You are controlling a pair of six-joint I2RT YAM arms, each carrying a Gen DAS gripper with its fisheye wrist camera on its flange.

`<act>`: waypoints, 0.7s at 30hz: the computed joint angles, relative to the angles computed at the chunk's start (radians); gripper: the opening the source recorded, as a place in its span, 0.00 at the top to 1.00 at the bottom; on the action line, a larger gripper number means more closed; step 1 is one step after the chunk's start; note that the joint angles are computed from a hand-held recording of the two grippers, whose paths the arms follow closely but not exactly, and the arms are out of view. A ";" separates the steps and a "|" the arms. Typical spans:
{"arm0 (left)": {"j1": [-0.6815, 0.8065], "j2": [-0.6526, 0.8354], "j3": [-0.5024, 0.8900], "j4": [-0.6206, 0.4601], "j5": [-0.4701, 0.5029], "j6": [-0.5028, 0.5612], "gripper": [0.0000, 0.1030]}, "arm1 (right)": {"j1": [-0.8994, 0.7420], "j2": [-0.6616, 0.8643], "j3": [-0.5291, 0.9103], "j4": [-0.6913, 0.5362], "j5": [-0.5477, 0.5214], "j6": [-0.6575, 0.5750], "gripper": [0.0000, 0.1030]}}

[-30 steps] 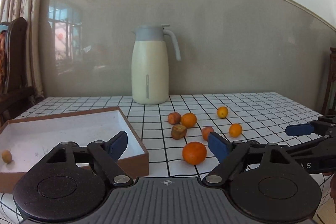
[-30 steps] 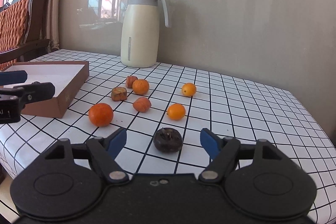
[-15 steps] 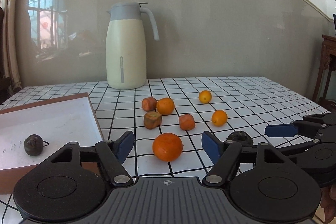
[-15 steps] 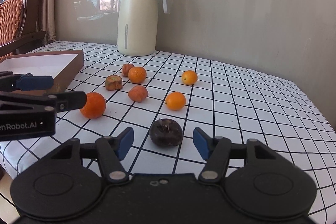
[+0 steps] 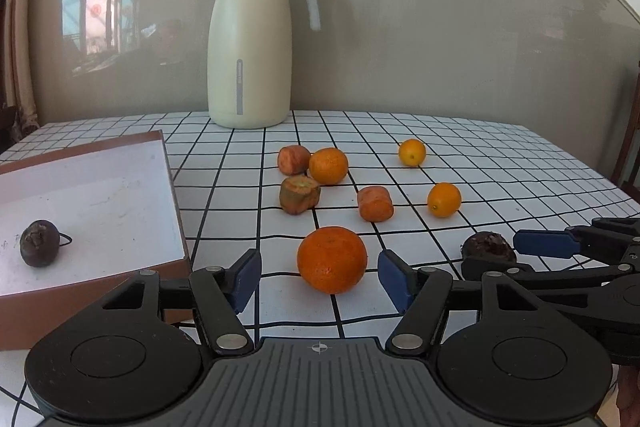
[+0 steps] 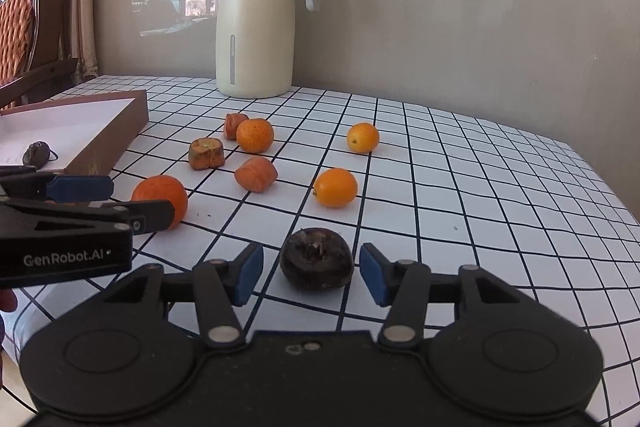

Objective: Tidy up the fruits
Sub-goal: 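Grasp another dark persimmon with the right tool while the left tool grasps the large orange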

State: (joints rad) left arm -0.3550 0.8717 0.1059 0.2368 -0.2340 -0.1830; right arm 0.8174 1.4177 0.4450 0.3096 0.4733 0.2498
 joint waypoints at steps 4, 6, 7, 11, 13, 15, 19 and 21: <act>0.014 0.084 0.012 0.057 0.026 0.002 0.42 | -0.008 0.022 0.019 -0.010 -0.003 0.003 0.58; 0.007 0.120 0.019 0.080 0.022 0.000 0.43 | -0.015 0.035 0.028 -0.012 -0.007 0.004 0.58; 0.005 0.134 0.022 0.090 0.022 -0.001 0.43 | -0.018 0.038 0.030 -0.014 -0.009 0.004 0.58; -0.001 0.188 0.037 0.117 0.016 -0.004 0.43 | -0.037 0.052 0.041 -0.016 -0.032 0.013 0.66; -0.004 0.205 0.044 0.115 0.011 -0.003 0.56 | -0.041 0.061 0.048 -0.022 -0.039 0.019 0.66; -0.006 0.206 0.044 0.117 0.013 0.008 0.60 | -0.041 0.064 0.051 -0.023 -0.040 0.025 0.67; 0.009 0.169 0.036 0.099 0.029 0.010 0.60 | -0.037 0.054 0.043 -0.014 -0.024 0.030 0.67; 0.014 0.126 0.029 0.074 0.033 0.011 0.60 | -0.035 0.035 0.033 -0.011 -0.016 0.031 0.67</act>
State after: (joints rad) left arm -0.3412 0.9975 0.1351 0.3113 -0.2010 -0.1718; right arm 0.7829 1.4526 0.4782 0.2982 0.4575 0.2812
